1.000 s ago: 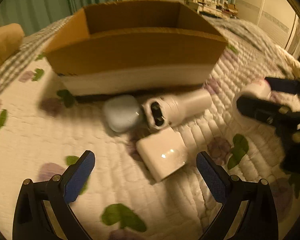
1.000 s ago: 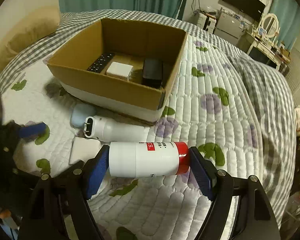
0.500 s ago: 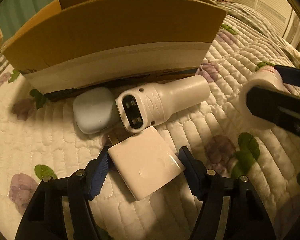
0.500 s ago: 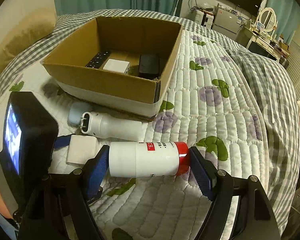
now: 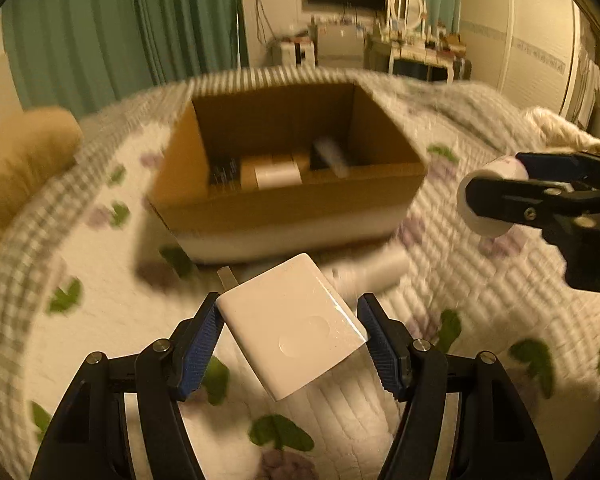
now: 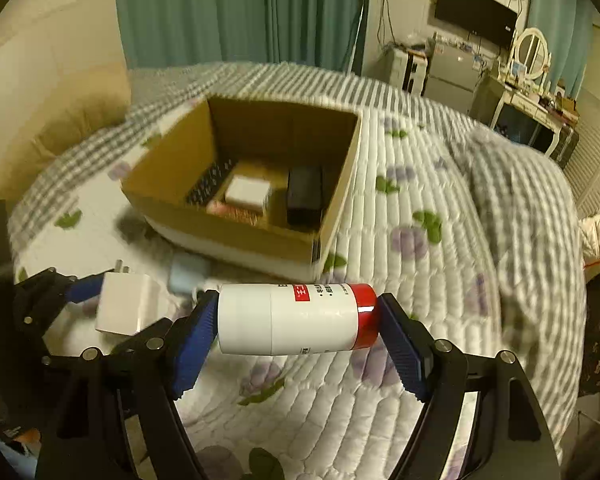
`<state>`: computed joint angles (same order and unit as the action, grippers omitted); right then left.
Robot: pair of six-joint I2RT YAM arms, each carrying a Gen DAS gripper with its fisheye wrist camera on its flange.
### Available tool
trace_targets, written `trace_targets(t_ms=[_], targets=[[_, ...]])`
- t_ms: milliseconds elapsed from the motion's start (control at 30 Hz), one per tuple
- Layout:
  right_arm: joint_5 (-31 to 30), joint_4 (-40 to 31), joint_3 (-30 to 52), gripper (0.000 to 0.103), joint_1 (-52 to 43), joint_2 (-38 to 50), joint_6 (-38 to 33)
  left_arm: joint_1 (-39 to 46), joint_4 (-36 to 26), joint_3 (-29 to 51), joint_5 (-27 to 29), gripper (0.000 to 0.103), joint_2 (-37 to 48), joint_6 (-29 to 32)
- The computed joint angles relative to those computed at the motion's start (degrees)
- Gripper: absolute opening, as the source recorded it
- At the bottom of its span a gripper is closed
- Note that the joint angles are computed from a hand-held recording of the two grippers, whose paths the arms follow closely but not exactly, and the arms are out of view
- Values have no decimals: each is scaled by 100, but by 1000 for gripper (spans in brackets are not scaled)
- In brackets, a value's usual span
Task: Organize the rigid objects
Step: 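Place the bottle and white charger into the box and release both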
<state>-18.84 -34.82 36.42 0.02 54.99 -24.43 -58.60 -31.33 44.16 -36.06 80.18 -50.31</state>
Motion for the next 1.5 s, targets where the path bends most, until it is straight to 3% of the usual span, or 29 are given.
trace_targets(t_ms=[33, 300, 500, 767, 867, 1067, 1200, 1500], targets=[[-11, -59, 108, 78, 5, -34, 9, -174, -228, 211, -144, 69, 29, -164], [202, -120, 1031, 78, 447, 164, 324, 650, -111, 466, -291, 69, -775, 1153], [376, 145, 1601, 78, 789, 807, 588, 1781, 817, 557, 238, 69, -722, 2506], [723, 667, 2213, 78, 1144, 1985, 805, 2992, 1778, 1133, 1438, 69, 653, 3587], [788, 849, 2342, 78, 1185, 2418, 833, 3239, 1936, 1423, 1977, 69, 1282, 3715], [748, 1129, 2344, 78, 1124, 2927, 795, 3381, 1934, 1752, 2426, 71, 1923, 3806], [674, 1254, 2359, 78, 1059, 3099, 835, 3296, 2025, 1712, 2135, 86, 1935, 3945], [899, 1602, 2583, 78, 1338, 3576, 1039, 3426, 1956, 1095, 1859, 87, 1044, 3788]])
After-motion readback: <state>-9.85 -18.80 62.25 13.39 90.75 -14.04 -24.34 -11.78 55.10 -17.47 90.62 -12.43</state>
